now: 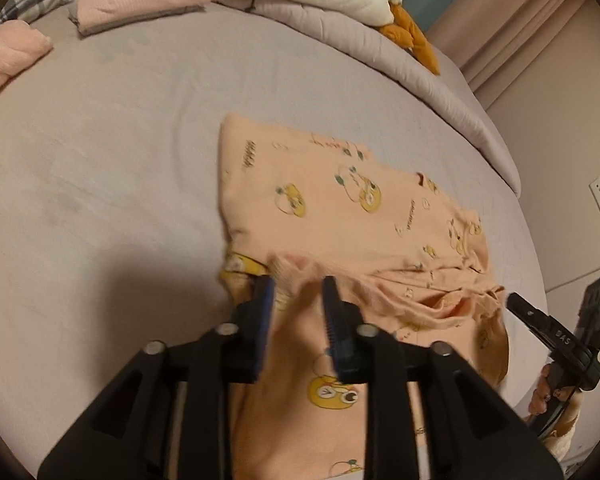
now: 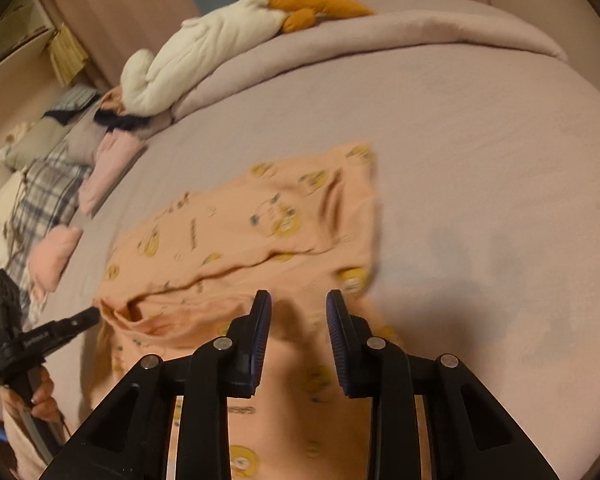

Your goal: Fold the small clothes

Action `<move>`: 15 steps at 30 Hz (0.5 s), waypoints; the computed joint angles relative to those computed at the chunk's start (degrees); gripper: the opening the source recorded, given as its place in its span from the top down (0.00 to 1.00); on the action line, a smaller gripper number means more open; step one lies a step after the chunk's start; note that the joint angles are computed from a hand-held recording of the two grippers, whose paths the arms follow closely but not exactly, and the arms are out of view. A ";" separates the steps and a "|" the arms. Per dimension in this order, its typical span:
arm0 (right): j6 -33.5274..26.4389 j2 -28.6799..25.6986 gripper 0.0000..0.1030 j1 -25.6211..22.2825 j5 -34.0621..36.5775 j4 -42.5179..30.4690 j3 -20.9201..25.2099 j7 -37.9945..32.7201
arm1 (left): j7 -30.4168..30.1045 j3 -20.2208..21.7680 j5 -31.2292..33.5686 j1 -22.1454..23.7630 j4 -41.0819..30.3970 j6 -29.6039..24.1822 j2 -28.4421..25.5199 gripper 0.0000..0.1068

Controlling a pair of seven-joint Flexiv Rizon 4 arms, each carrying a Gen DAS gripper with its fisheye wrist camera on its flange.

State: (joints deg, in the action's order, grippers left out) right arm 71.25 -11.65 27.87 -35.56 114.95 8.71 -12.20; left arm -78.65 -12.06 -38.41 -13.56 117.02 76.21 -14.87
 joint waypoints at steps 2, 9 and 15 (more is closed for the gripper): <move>-1.24 1.31 0.65 -0.39 0.06 1.01 0.05 0.29 | -1.90 1.68 3.21 -0.64 -0.11 -0.13 0.27 0.55; -1.36 0.17 0.56 -2.01 6.97 0.23 2.42 -6.42 | 2.86 -1.39 0.05 1.35 0.25 -1.23 -0.48 0.53; -1.76 -2.36 0.58 -0.52 10.07 -1.61 2.01 -9.58 | 3.55 -0.39 1.67 -0.12 -1.31 -2.53 -2.41 0.84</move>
State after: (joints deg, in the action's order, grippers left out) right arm 69.48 -14.01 27.35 -25.49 113.34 10.71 -21.79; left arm -75.10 -12.46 -36.74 -13.68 115.71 73.68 -17.28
